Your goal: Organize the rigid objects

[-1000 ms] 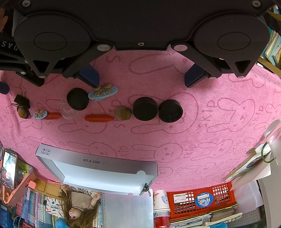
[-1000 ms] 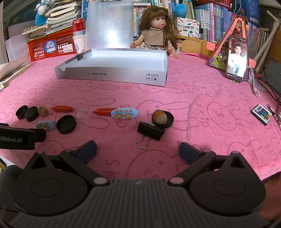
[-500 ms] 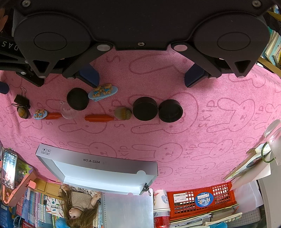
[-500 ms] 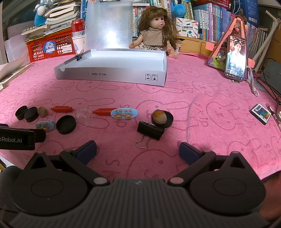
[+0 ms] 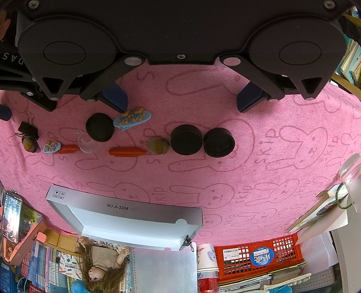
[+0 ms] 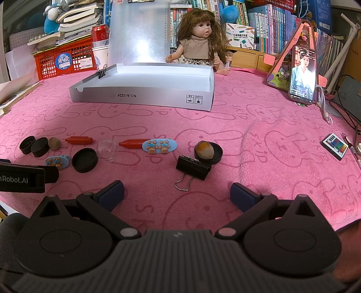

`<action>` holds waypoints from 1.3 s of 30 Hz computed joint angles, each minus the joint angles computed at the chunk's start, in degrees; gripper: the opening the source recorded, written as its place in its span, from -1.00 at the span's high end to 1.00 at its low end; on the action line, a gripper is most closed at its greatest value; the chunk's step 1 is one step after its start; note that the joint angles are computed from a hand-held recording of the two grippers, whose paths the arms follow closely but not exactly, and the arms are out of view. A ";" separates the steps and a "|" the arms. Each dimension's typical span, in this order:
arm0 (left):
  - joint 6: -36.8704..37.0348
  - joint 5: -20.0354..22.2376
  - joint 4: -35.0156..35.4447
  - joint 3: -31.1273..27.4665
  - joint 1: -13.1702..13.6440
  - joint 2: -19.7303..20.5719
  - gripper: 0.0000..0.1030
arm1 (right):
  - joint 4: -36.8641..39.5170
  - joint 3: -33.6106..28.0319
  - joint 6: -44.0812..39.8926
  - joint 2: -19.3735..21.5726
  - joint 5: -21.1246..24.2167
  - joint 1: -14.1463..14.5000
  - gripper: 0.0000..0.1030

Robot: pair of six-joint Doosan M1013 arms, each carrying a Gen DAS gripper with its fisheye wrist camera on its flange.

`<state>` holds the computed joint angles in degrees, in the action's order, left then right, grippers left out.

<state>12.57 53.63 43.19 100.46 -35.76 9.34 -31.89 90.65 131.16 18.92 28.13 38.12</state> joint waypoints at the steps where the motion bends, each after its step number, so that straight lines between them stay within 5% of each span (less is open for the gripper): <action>1: 0.00 0.00 0.00 0.00 0.00 0.00 -1.00 | 0.00 0.00 0.00 0.00 0.00 0.00 -1.00; 22: -3.66 -1.56 3.74 1.79 -0.76 -0.97 -0.98 | -4.69 1.82 4.26 -0.56 -3.73 -0.39 -1.00; 30: -12.80 -5.18 12.60 5.18 -2.11 -3.03 -0.38 | -12.16 3.60 13.64 -1.48 -7.91 -0.93 -0.90; 37: -14.78 -8.31 16.03 5.38 -3.30 -3.17 -0.34 | -15.11 3.29 19.04 -1.10 -8.58 -1.02 -0.53; 39: -14.42 -8.12 15.85 4.77 -3.44 -2.46 -0.17 | -15.73 2.89 20.41 -0.72 -7.92 -0.81 -0.41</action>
<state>-1.86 45.51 59.04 105.23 -39.20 6.88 -47.62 93.55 151.57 18.20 20.21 37.31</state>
